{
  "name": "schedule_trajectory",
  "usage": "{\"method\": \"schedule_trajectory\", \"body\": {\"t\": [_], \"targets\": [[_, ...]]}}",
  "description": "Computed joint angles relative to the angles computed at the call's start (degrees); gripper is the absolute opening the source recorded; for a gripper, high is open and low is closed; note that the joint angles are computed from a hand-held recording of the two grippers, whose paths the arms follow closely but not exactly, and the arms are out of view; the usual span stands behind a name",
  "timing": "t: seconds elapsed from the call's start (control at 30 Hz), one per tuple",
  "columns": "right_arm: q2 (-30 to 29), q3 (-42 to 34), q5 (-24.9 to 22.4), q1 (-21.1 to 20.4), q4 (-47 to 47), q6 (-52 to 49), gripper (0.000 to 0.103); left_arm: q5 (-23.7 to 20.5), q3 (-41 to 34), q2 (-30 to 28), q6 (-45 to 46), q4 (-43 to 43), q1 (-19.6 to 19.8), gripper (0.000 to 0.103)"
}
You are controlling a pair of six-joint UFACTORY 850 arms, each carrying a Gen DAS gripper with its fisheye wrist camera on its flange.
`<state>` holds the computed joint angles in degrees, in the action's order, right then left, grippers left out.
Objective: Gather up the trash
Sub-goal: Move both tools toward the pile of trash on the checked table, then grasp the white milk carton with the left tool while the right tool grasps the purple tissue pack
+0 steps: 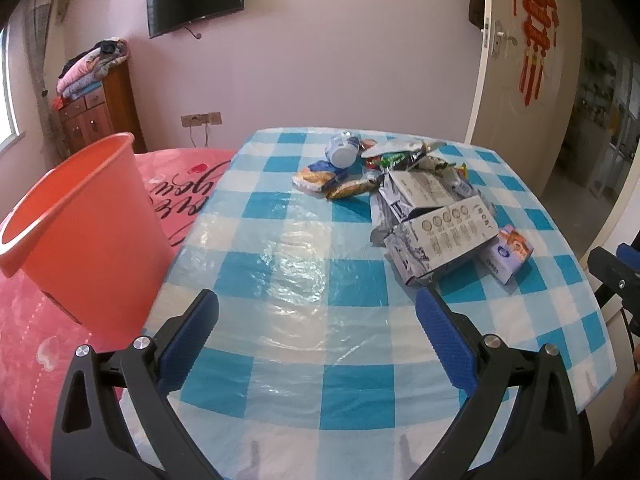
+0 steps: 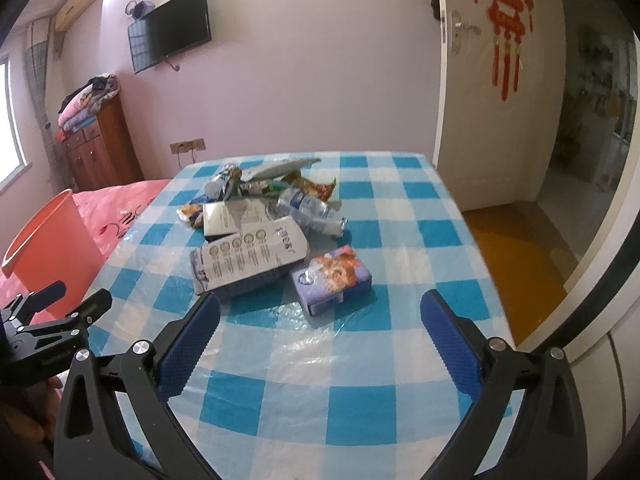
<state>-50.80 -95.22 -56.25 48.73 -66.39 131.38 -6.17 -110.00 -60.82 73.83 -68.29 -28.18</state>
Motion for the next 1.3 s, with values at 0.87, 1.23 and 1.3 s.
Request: {"method": "schedule_trajectory", "body": {"t": [0.87,1.23,1.3], "targets": [[1.3,7.5,13.3,-5.4,-1.0,7.2,0.099,-7.7,-13.8,-9.5,-12.1,21.6,-2.0,0.099],[4.7,13.9,18.2,-7.0,-7.9,18.1,0.099,-16.2,-27.5,-16.5,-6.3,28.2,-4.0,0.099],[5.6,15.8,20.6,-7.5,-11.4,23.2,0.099,-15.8,-29.5,-17.7,-5.6,30.3,-4.6,0.099]]}}
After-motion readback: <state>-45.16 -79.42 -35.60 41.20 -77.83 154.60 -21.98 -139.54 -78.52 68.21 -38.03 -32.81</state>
